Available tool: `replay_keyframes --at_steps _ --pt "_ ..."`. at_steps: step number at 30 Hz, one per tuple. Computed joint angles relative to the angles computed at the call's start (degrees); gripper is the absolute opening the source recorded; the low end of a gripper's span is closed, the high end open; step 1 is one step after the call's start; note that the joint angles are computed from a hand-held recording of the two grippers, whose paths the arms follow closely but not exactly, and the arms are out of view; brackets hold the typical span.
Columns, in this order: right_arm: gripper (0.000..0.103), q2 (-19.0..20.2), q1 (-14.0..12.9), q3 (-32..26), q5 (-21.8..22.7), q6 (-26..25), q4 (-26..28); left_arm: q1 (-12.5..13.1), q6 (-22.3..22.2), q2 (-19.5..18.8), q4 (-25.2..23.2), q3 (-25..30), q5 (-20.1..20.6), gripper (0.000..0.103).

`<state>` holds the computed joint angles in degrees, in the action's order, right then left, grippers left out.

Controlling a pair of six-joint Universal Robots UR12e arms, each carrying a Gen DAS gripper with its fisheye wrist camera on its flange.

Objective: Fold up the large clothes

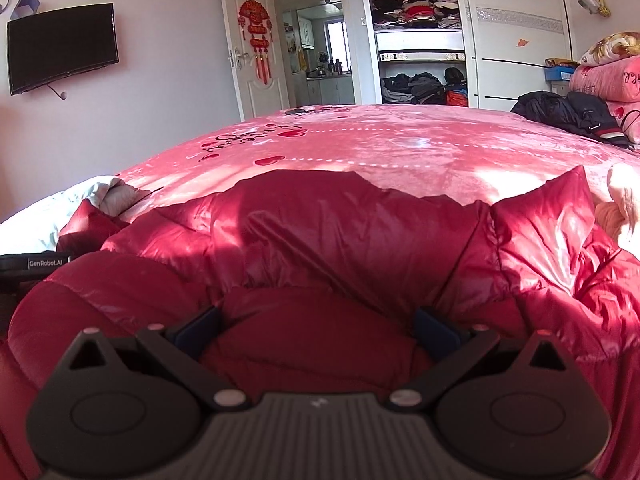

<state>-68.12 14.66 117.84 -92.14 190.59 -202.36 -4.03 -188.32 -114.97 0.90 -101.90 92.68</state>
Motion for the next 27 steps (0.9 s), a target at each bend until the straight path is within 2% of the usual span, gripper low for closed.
replay_keyframes --at_steps 6,9,12,16,19,24,27 --pt "0.102 -1.8 0.1 0.9 -1.2 1.5 1.4 -0.1 -1.5 1.4 -0.6 0.2 0.4 0.103" --pt "0.102 -4.0 0.0 2.7 -1.6 2.9 1.2 0.6 -3.6 4.1 1.1 -2.1 -0.3 0.103" --pt "0.102 -6.6 0.2 4.8 -3.7 2.7 1.3 1.7 -4.8 7.7 0.3 -5.1 -1.9 0.103" --pt "0.102 -10.8 -0.8 8.3 -4.2 8.1 2.8 3.6 -5.1 12.9 -4.8 -8.6 -3.0 0.103" --pt "0.102 -13.5 -1.1 10.9 -5.7 13.0 2.9 5.9 -6.0 16.2 -8.3 -11.3 -6.3 0.103" --pt "0.102 -17.1 1.0 14.1 -13.9 16.4 5.1 7.8 -8.6 19.8 -15.1 -13.4 -7.8 0.103" --pt "0.102 -19.2 1.5 15.7 -15.7 21.0 8.3 9.0 -12.3 20.9 -18.8 -13.5 -10.0 0.103"
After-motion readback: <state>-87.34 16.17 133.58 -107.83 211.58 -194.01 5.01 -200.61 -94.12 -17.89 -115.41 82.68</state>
